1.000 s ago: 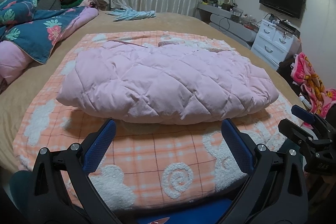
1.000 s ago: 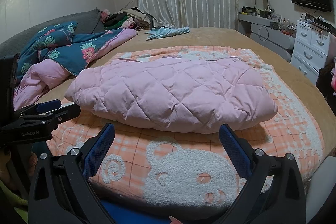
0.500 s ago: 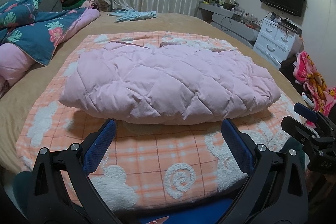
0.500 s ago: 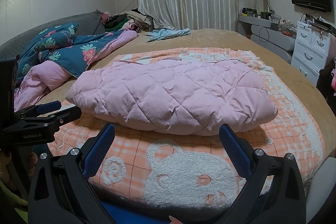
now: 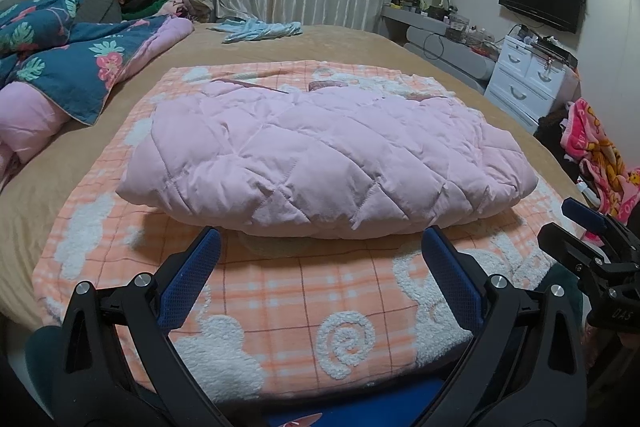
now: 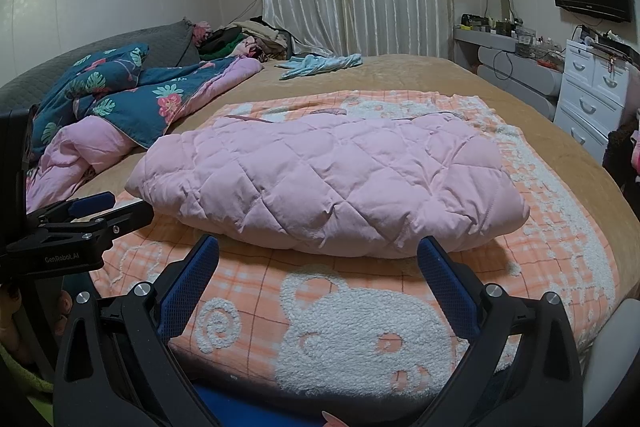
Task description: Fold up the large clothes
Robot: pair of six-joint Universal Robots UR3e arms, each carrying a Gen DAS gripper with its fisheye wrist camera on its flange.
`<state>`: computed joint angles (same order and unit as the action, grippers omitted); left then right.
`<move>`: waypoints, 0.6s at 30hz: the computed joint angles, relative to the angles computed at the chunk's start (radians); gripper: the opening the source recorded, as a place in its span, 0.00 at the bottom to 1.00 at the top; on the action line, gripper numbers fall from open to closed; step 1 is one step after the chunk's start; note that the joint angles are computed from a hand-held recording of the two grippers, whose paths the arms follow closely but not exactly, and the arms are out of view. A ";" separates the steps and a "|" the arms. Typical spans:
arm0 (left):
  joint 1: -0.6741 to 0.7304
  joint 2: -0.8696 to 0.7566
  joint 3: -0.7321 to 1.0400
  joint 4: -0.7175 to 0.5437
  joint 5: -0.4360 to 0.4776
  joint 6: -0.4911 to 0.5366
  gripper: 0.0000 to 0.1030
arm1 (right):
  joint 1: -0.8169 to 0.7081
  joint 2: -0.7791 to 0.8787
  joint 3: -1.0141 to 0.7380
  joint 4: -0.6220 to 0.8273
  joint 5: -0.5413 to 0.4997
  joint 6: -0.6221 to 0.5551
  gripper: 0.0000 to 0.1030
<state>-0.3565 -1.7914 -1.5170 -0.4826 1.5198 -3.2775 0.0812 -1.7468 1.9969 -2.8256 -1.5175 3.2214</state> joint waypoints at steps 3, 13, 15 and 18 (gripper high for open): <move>0.001 0.000 0.000 -0.001 -0.001 0.001 0.91 | -0.002 -0.002 0.000 0.005 0.003 -0.001 0.96; 0.001 0.001 0.001 0.001 0.004 0.002 0.91 | -0.002 -0.003 0.002 0.002 0.003 -0.001 0.96; 0.002 0.003 -0.001 0.002 0.002 0.003 0.91 | 0.000 0.000 -0.001 0.004 0.000 0.000 0.96; 0.006 0.009 -0.001 -0.006 0.000 0.004 0.91 | 0.003 -0.006 0.005 -0.001 -0.004 0.000 0.96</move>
<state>-0.3503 -1.7822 -1.5185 -0.4888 1.5198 -3.2731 0.0840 -1.7525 2.0023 -2.8265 -1.5219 3.2216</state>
